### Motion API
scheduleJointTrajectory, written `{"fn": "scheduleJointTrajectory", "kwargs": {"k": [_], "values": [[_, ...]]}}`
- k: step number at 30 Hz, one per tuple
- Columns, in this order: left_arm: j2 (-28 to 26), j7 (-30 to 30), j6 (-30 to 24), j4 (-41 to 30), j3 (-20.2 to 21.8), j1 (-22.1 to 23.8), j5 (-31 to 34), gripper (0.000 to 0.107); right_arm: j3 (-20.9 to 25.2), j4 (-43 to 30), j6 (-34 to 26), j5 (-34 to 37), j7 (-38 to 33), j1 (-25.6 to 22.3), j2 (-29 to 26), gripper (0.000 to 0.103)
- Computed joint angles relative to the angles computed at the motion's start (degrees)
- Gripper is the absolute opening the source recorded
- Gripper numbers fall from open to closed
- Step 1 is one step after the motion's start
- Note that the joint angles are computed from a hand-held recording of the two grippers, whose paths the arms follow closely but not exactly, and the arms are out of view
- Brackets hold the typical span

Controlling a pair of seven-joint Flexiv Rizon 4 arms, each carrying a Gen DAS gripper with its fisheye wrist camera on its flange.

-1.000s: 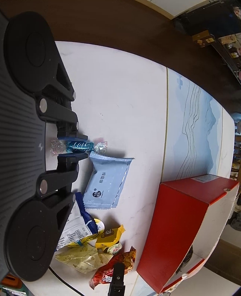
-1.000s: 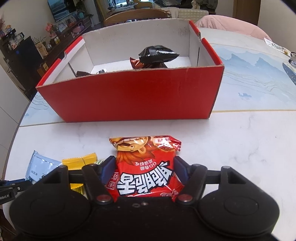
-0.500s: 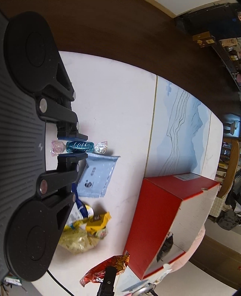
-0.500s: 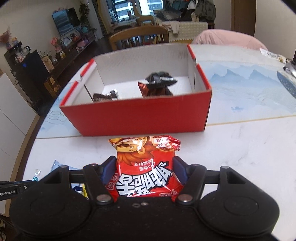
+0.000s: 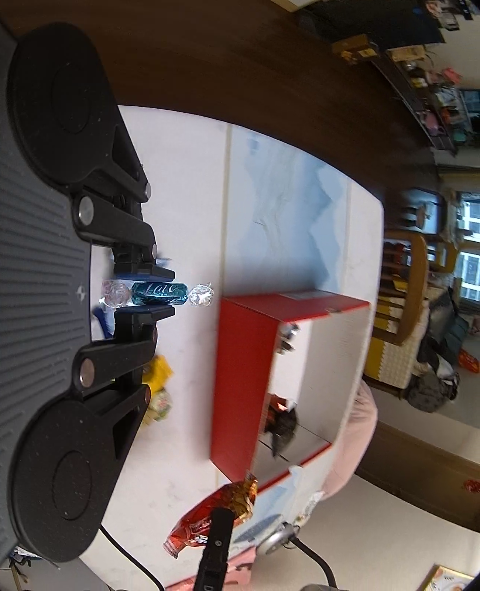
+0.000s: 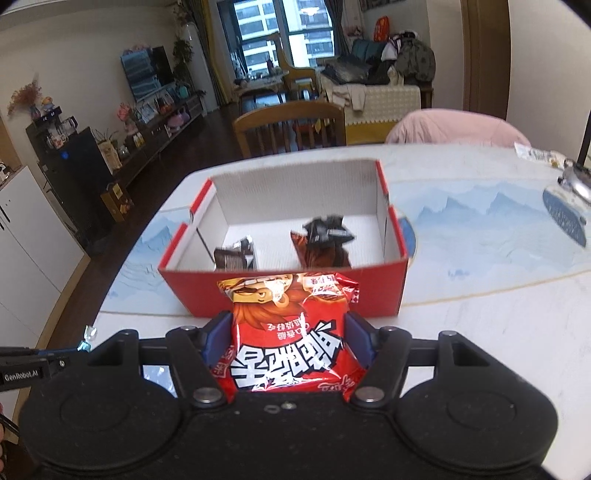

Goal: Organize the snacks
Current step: 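Lift the candy and chip bag and carry both over the red box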

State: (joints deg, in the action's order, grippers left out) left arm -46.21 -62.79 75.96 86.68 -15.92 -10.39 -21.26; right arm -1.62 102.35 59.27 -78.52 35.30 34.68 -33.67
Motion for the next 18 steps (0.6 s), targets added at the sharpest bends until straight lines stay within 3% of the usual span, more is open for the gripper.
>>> {"fn": "scheduleJointTrajectory", "kwargs": {"k": [8, 18], "values": [[-1.36, 0.52, -0.64, -5.40, 0.16, -2.05, 0.75, 0.012, -0.58, -0.15, 0.11, -4.33, 0.28, -1.61, 1.25, 0.064], [-6.92, -2.75, -7.75, -19.46, 5.23, -7.82, 4.02, 0.012, -1.05, -2.44, 2.13, -5.25, -1.35, -4.94, 0.08, 0.063]]}}
